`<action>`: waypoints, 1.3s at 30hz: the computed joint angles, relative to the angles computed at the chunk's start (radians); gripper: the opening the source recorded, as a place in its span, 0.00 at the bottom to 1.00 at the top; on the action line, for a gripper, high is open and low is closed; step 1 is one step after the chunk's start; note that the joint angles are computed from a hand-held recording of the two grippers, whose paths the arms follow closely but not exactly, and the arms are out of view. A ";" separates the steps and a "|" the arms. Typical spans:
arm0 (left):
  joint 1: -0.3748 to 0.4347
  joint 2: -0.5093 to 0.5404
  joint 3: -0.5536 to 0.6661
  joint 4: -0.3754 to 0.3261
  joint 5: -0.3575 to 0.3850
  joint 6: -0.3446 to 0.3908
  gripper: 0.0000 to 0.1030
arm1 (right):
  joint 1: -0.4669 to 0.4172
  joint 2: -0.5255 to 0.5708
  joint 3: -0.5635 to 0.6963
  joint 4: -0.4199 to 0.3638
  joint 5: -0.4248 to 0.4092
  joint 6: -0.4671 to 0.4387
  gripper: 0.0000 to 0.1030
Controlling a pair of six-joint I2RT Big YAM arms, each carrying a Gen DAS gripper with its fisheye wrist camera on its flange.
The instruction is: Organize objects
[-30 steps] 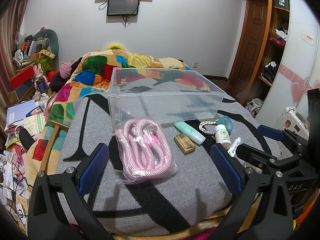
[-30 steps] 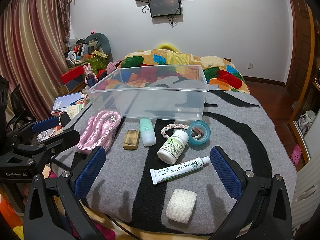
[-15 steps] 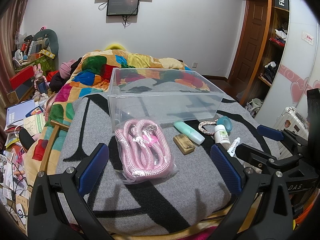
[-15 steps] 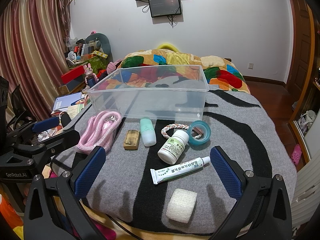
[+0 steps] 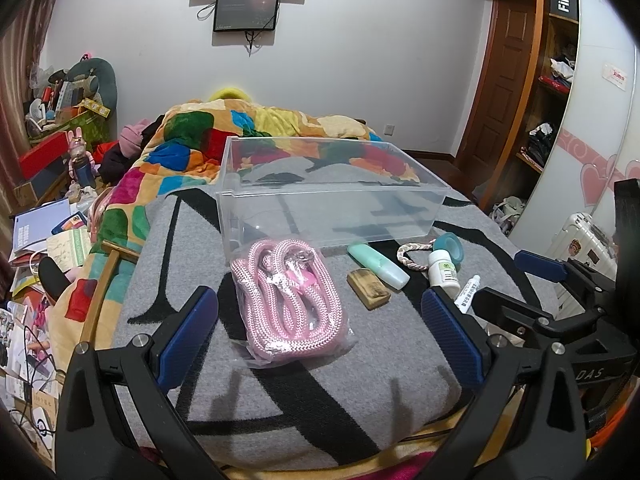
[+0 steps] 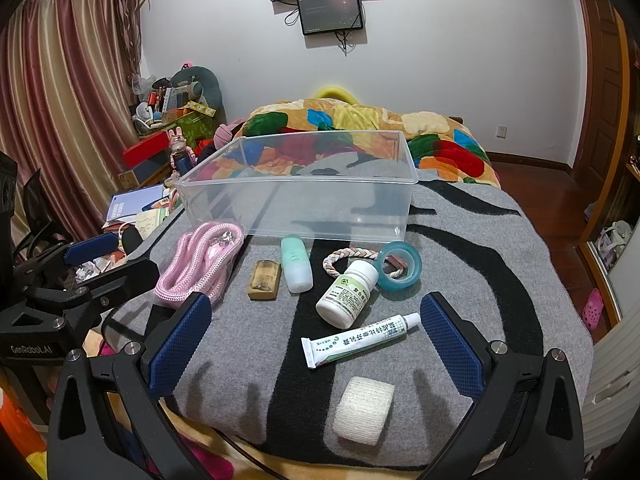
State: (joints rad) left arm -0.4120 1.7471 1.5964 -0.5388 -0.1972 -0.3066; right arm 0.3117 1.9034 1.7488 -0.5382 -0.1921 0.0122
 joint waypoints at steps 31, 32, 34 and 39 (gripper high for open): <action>0.065 0.252 0.284 -0.271 0.050 -0.023 0.78 | -0.052 0.012 -0.036 -0.140 -0.029 -0.020 0.25; 0.063 0.248 0.276 -0.263 0.045 -0.013 0.73 | -0.053 0.011 -0.037 -0.138 -0.037 -0.018 0.22; 0.059 0.237 0.261 -0.249 0.035 0.005 0.63 | -0.052 0.011 -0.037 -0.136 -0.037 -0.017 0.22; 0.065 0.205 0.220 -0.225 0.062 0.005 0.58 | -0.053 0.000 -0.037 -0.099 -0.035 -0.005 0.22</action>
State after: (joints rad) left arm -0.3465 1.9520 1.8167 -0.7637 -0.1355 -0.3014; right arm 0.2583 1.9029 1.7119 -0.6372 -0.2272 0.0068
